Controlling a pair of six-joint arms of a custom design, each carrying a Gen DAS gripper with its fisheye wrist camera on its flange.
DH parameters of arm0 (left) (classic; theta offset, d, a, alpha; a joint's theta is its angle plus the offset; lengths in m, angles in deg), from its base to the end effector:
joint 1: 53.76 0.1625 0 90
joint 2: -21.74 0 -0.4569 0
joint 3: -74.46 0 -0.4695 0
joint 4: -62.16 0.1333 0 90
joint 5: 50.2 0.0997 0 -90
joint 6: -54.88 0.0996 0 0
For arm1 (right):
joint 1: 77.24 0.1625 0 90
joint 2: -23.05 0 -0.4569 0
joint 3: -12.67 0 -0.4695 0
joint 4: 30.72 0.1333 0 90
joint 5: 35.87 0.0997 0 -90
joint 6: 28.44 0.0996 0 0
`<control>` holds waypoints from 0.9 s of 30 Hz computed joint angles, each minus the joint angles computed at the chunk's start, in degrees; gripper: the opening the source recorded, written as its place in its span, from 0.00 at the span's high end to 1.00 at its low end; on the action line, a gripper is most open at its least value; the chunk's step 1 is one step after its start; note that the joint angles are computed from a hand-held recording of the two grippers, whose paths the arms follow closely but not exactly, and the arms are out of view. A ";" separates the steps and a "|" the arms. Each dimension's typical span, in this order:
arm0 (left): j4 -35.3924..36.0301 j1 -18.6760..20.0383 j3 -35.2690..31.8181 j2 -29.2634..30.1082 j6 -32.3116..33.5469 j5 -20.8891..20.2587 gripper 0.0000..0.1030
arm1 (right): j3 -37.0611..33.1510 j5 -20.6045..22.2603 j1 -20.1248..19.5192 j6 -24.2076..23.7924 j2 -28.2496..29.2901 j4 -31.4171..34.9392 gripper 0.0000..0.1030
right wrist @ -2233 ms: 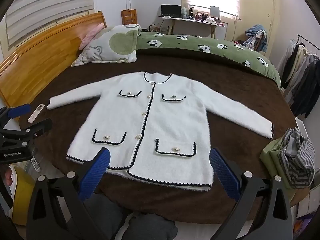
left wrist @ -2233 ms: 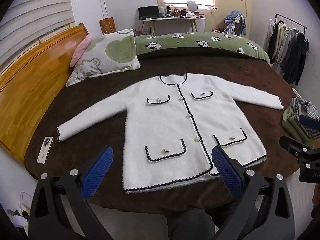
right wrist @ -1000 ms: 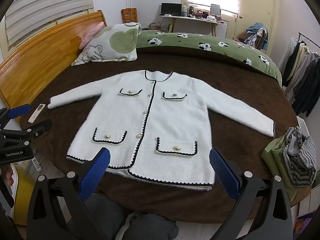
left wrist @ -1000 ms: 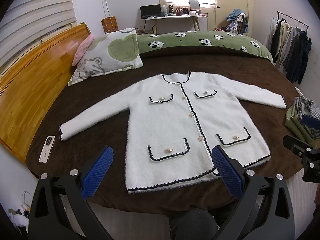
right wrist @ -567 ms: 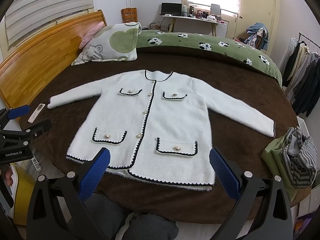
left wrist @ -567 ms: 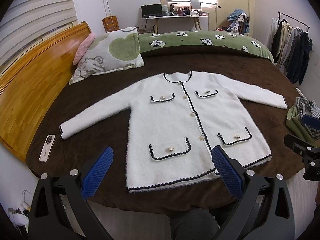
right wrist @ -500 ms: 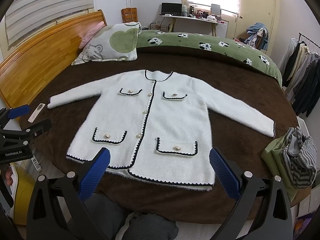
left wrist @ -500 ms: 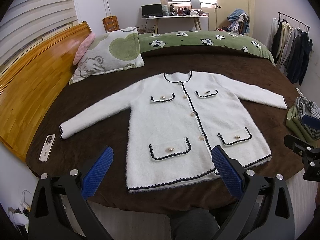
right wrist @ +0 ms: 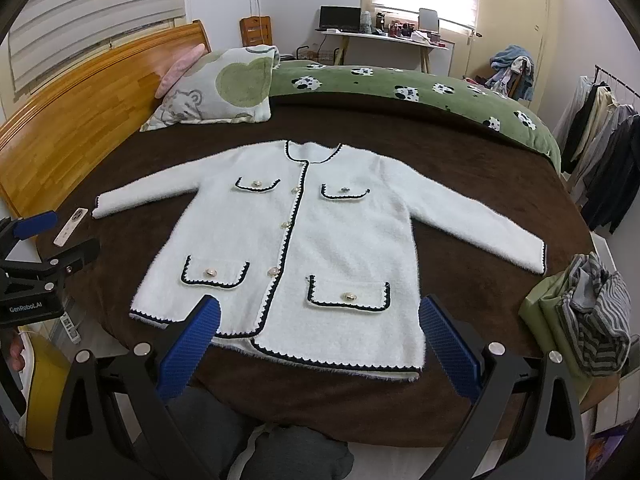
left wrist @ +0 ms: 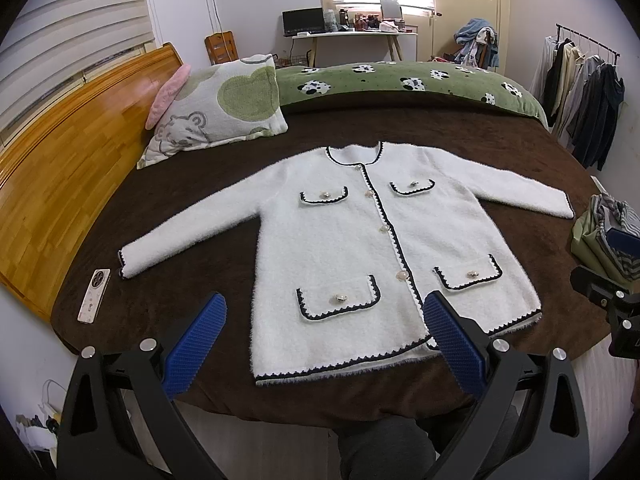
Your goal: Fold large clothes
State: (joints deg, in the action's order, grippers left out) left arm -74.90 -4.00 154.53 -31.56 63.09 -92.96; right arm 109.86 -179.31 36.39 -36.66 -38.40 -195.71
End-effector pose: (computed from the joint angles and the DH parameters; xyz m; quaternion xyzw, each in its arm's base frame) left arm -0.3652 -0.7510 0.2885 0.3057 0.8514 -0.2639 0.3346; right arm 0.3351 -0.6329 0.3067 0.0856 -0.8505 0.3541 0.3795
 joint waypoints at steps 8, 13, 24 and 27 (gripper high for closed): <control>0.27 -0.10 0.02 -0.14 -0.20 0.01 0.06 | 0.05 0.05 -0.10 0.12 -0.16 0.19 0.05; 0.79 -0.10 -0.40 0.06 -0.38 0.08 0.06 | 0.03 0.05 -0.11 -0.08 -0.10 0.10 0.05; -0.22 0.15 -4.08 3.59 2.49 -2.59 0.06 | 0.09 -1.04 -1.24 0.37 -0.46 -1.98 0.05; -0.25 0.19 -7.37 6.61 4.17 -4.06 0.06 | -0.12 -1.86 -2.23 0.20 -0.93 -2.58 0.05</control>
State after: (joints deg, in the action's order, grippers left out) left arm -75.16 -3.81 147.15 -24.95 67.26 -97.02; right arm 109.74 -181.17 34.17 -36.46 -39.33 -198.29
